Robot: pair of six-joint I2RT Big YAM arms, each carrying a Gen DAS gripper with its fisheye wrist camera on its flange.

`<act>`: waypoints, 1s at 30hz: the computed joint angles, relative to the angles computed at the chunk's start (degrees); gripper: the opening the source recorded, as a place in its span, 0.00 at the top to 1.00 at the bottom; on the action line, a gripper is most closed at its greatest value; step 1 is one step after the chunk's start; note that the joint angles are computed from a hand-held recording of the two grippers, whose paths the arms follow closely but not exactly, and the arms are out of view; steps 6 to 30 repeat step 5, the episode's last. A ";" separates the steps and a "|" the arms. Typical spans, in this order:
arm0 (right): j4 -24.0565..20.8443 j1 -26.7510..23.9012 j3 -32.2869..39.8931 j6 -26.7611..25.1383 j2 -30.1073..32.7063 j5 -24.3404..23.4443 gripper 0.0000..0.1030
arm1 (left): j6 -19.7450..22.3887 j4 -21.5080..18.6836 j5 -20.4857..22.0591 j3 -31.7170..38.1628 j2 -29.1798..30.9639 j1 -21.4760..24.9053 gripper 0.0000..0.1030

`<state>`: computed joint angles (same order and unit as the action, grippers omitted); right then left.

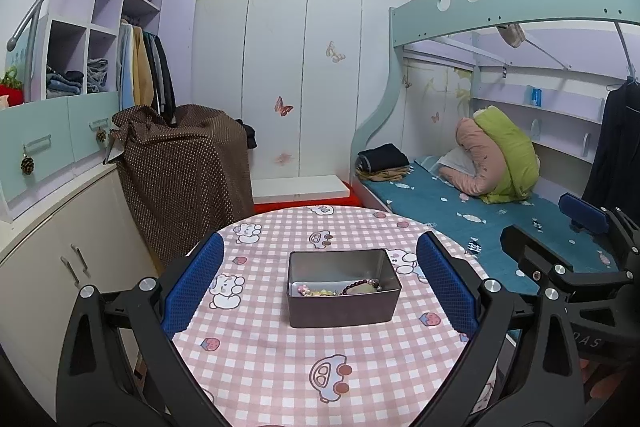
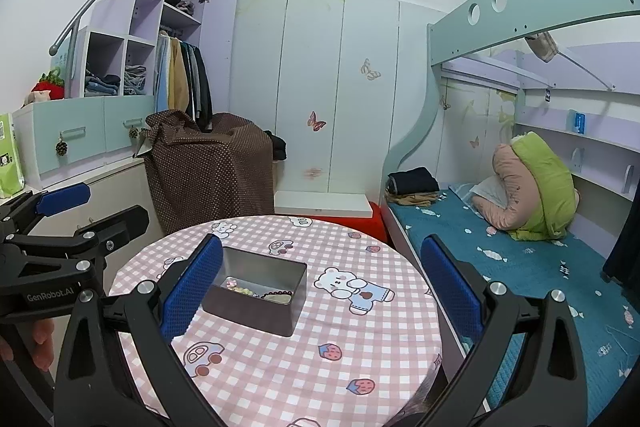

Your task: Organize jewelry

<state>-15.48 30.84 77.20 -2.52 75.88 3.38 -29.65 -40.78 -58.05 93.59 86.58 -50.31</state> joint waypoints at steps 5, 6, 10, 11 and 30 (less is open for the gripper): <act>0.01 0.06 0.10 0.23 0.03 0.06 0.07 | -0.49 -0.49 0.02 0.09 -0.13 -0.01 0.06; 0.01 0.06 0.10 0.23 0.03 0.06 0.07 | -0.49 -0.49 0.02 0.09 -0.13 -0.01 0.06; 0.01 0.06 0.10 0.23 0.03 0.06 0.07 | -0.49 -0.49 0.02 0.09 -0.13 -0.01 0.06; 0.01 0.06 0.10 0.23 0.03 0.06 0.07 | -0.49 -0.49 0.02 0.09 -0.13 -0.01 0.06; 0.01 0.06 0.10 0.23 0.03 0.06 0.07 | -0.49 -0.49 0.02 0.09 -0.13 -0.01 0.06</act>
